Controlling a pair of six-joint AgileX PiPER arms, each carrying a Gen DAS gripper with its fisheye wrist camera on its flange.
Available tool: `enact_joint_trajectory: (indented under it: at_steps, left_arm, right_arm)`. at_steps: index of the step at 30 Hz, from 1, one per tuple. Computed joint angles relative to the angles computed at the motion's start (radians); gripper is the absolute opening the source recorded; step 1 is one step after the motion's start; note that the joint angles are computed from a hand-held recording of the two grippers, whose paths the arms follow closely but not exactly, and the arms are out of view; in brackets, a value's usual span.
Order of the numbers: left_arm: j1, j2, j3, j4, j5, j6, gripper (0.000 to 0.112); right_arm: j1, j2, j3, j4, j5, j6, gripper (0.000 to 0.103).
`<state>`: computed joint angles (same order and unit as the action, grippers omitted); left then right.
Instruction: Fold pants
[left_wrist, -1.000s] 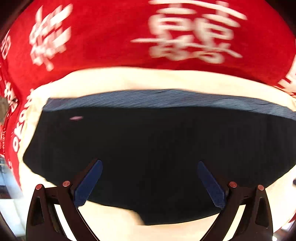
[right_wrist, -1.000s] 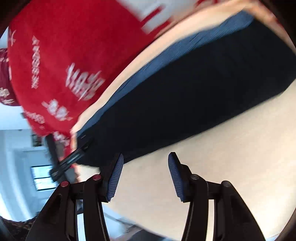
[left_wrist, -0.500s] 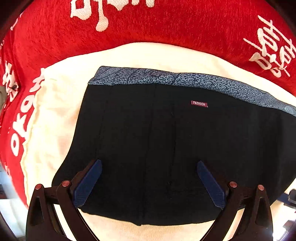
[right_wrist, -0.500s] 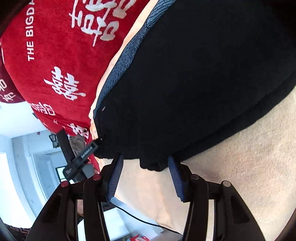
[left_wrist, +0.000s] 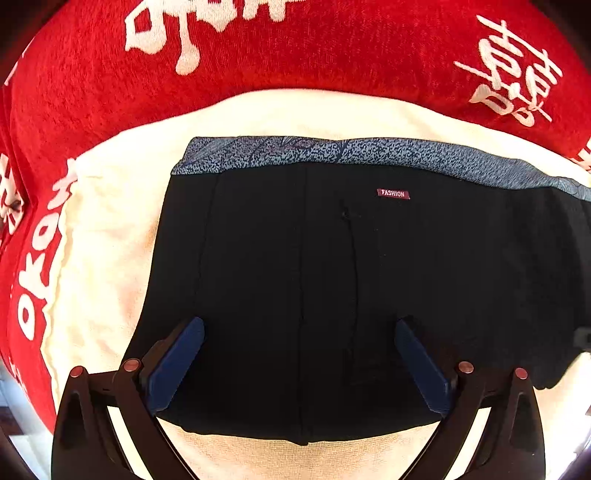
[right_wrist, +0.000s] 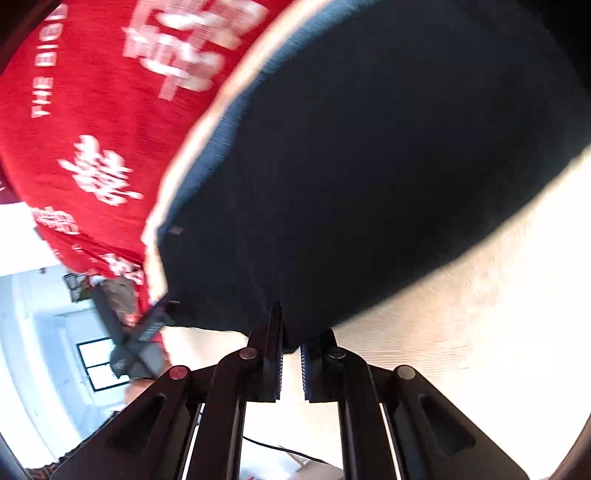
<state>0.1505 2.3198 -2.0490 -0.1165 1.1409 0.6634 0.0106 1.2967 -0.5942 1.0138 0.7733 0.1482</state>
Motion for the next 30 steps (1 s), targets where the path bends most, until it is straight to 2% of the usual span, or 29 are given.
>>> enact_joint_trajectory:
  at_steps: [1, 3, 4, 5, 6, 10, 14, 16, 17, 18, 19, 20, 23, 25, 26, 27, 28, 30]
  left_arm:
    - [-0.001, 0.004, -0.01, 0.009, 0.007, -0.007, 0.103]
    - [-0.035, -0.033, 0.028, 0.056, 0.007, -0.072, 0.103]
    - [-0.046, -0.046, 0.037, 0.083, 0.013, -0.099, 0.103]
    - [-0.071, -0.087, 0.074, 0.104, 0.016, -0.122, 0.103]
    - [-0.076, -0.106, 0.086, 0.086, 0.029, -0.115, 0.103]
    - [-0.127, -0.225, 0.219, -0.079, 0.057, -0.07, 0.103]
    - [-0.269, -0.274, 0.384, -0.112, -0.022, -0.151, 0.103]
    - [-0.312, -0.259, 0.433, -0.1, -0.079, -0.192, 0.103]
    - [-0.357, -0.298, 0.518, -0.051, -0.117, -0.234, 0.103]
    - [-0.363, -0.329, 0.592, -0.043, -0.194, -0.236, 0.103]
    - [-0.345, -0.355, 0.632, -0.075, -0.232, -0.205, 0.103]
    - [-0.338, -0.356, 0.639, -0.083, -0.229, -0.187, 0.103]
    - [-0.341, -0.316, 0.531, -0.015, -0.118, -0.213, 0.103]
    - [-0.33, -0.259, 0.385, -0.023, -0.056, -0.214, 0.103]
    - [-0.345, -0.234, 0.31, -0.026, -0.05, -0.24, 0.103]
    - [-0.355, -0.197, 0.232, -0.015, -0.041, -0.269, 0.103]
    - [-0.367, -0.144, 0.132, 0.007, -0.032, -0.315, 0.103]
    - [-0.379, -0.024, -0.068, 0.063, 0.006, -0.402, 0.103]
  right_arm:
    - [-0.015, 0.009, 0.025, 0.058, -0.004, -0.063, 0.007]
    - [-0.057, 0.011, 0.025, 0.066, 0.059, -0.096, 0.01]
    - [-0.067, 0.014, -0.005, 0.011, 0.105, -0.057, 0.023]
    - [-0.07, 0.0, -0.038, -0.085, 0.155, 0.009, 0.025]
    - [-0.078, -0.035, -0.084, -0.185, 0.212, 0.061, 0.025]
    - [-0.09, -0.064, -0.294, -0.496, 0.318, 0.152, 0.026]
    - [-0.078, 0.069, -0.457, -0.703, 0.323, 0.128, 0.029]
    - [-0.09, 0.085, -0.417, -0.774, 0.296, 0.091, 0.029]
    - [-0.095, 0.091, -0.386, -0.791, 0.29, 0.078, 0.029]
    - [-0.118, 0.058, -0.319, -0.768, 0.254, 0.031, 0.029]
    - [-0.118, 0.026, -0.293, -0.752, 0.225, 0.016, 0.029]
    - [-0.116, -0.001, -0.272, -0.755, 0.237, 0.012, 0.029]
    - [-0.133, 0.013, -0.332, -0.741, 0.323, 0.03, 0.03]
    - [-0.178, 0.028, -0.381, -0.692, 0.317, -0.006, 0.032]
    - [-0.193, 0.037, -0.395, -0.681, 0.299, -0.032, 0.037]
    - [-0.202, 0.078, -0.433, -0.674, 0.281, -0.051, 0.055]
    - [-0.212, 0.132, -0.473, -0.661, 0.267, -0.069, 0.062]
    - [-0.221, 0.248, -0.559, -0.645, 0.249, -0.106, 0.062]
